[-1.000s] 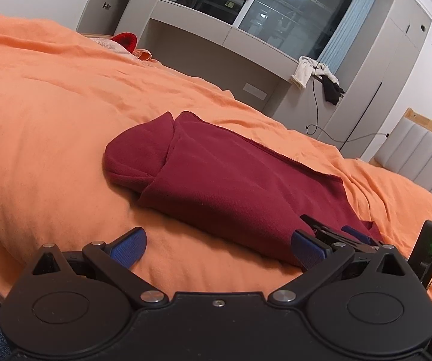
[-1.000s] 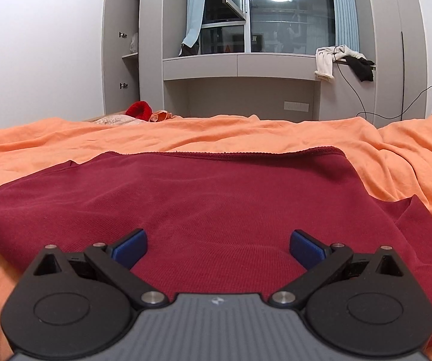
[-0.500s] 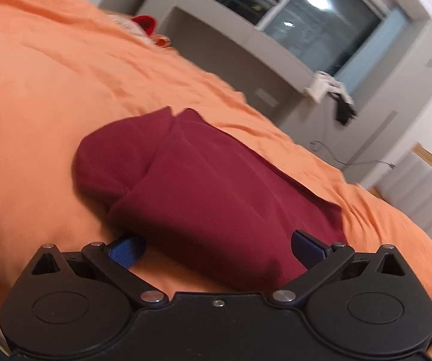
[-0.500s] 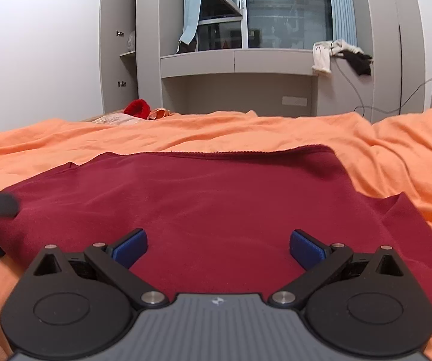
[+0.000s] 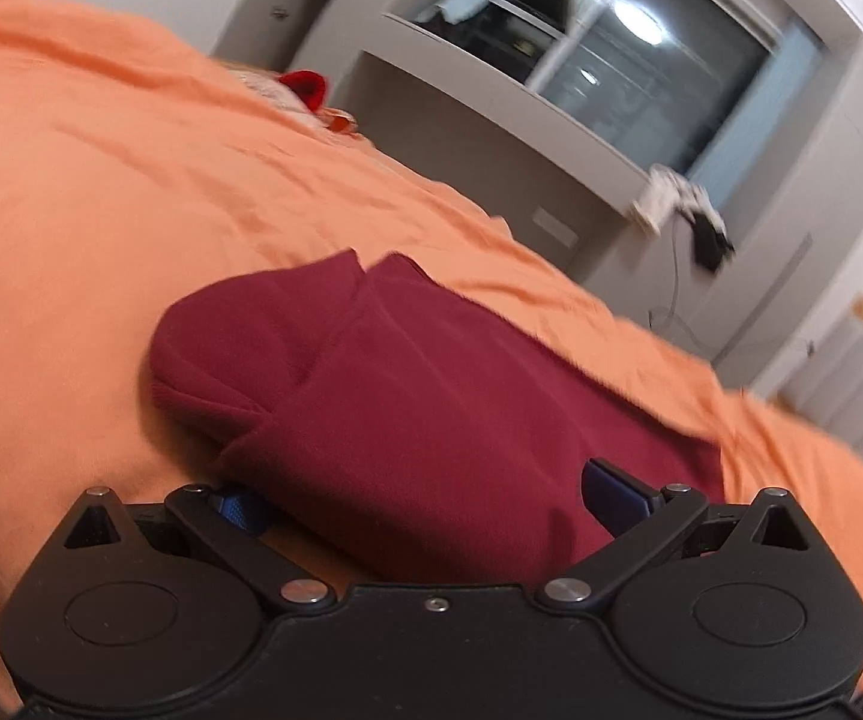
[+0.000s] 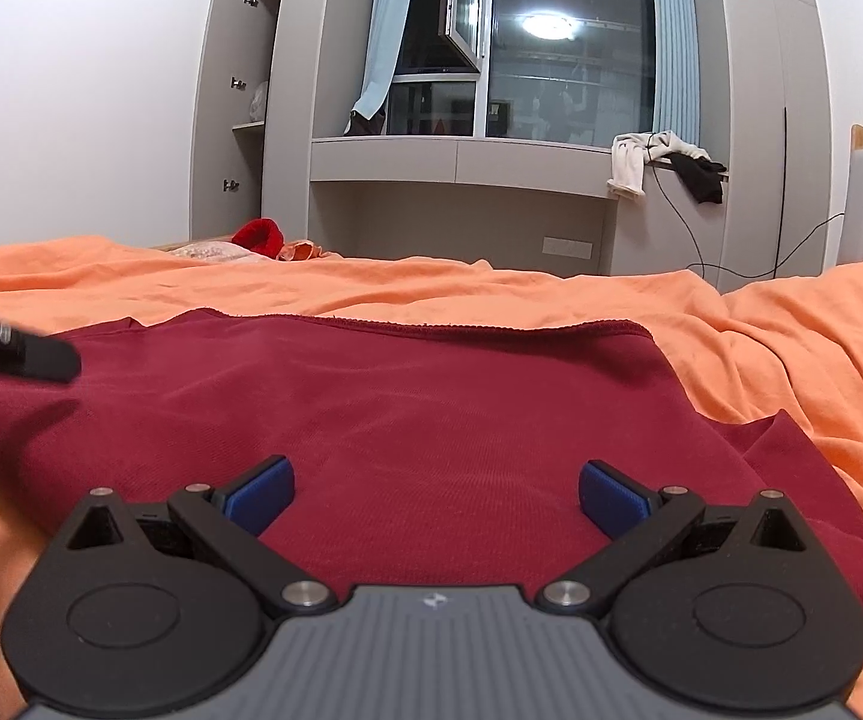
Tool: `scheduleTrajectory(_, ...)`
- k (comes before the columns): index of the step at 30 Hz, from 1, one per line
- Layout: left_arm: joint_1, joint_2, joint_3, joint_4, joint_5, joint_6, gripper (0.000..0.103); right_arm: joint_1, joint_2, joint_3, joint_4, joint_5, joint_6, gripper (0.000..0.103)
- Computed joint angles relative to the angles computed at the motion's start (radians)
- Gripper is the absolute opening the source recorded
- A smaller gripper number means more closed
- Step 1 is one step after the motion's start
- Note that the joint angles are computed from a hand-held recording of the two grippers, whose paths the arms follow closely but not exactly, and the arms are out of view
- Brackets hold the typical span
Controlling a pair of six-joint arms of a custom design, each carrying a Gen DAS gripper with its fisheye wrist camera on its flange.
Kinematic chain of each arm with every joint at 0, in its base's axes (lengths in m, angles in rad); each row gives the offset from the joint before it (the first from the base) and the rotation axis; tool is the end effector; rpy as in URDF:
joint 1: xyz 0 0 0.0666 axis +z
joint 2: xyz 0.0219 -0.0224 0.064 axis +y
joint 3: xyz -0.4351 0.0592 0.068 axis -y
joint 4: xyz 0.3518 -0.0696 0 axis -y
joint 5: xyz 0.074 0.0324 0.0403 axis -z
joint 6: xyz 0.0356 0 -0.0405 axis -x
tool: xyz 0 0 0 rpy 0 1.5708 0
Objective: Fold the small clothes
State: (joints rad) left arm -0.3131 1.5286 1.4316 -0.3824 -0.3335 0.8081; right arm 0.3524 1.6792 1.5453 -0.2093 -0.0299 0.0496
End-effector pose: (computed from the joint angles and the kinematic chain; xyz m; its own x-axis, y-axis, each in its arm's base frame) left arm 0.4954 -0.1485 0.4843 -0.3138 -0.6165 -0.7222 -0.3071 0.7856 -0.5372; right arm 0.5520 0.2037 0.4718 -0.2970 -0.1620 -0.9410 -0.3866 0.9215 -0.0366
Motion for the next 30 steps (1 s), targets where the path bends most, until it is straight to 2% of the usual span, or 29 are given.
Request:
scheduleTrajectory(2,0.003,0.015,0.037,-0.048,-0.001,0.022,0.102,0.0,0.0,0.0,-0.001,0.0,-0.001,0.103)
scheduleTrajectory(6,0.009,0.056,0.134,-0.165,-0.003,-0.003,0.102,0.0,0.0,-0.001,0.0,-0.001,-0.001,0.103)
scheduleTrajectory(9,0.016,0.07,0.17,-0.212,-0.002,0.027,0.102,0.0,0.0,-0.001,0.001,0.001,0.0,0.103)
scheduleTrajectory(11,0.018,0.073,0.179,-0.221,-0.019,0.046,0.1,-0.003,-0.003,0.005,-0.01,-0.013,0.015,0.103)
scheduleTrajectory(13,0.017,0.07,0.17,-0.206,-0.043,0.057,0.097,-0.012,-0.016,-0.017,0.037,-0.039,0.0,0.103)
scheduleTrajectory(15,0.015,0.065,0.153,-0.176,-0.052,0.057,0.097,-0.01,-0.022,-0.023,0.071,-0.031,-0.029,0.103)
scheduleTrajectory(20,0.01,0.078,0.166,-0.187,-0.069,0.019,0.093,0.008,0.009,0.038,-0.032,-0.017,0.039,0.103)
scheduleTrajectory(22,0.007,0.086,0.181,-0.207,-0.084,0.019,0.087,0.006,0.012,0.034,-0.029,-0.027,0.032,0.103)
scheduleTrajectory(23,0.006,0.093,0.196,-0.228,-0.089,0.026,0.086,0.003,0.012,0.035,-0.032,-0.037,0.024,0.103)
scheduleTrajectory(25,0.006,0.095,0.2,-0.218,-0.093,0.05,0.084,-0.005,0.016,0.049,-0.057,-0.059,0.011,0.103)
scheduleTrajectory(26,0.004,0.097,0.201,-0.207,-0.096,0.06,0.082,-0.009,0.019,0.056,-0.069,-0.073,0.003,0.103)
scheduleTrajectory(29,-0.012,0.108,0.228,-0.202,-0.14,0.031,0.062,-0.024,0.024,0.086,-0.12,-0.111,0.001,0.103)
scheduleTrajectory(30,-0.02,0.113,0.241,-0.2,-0.161,0.009,0.046,-0.029,0.025,0.099,-0.144,-0.123,0.003,0.103)
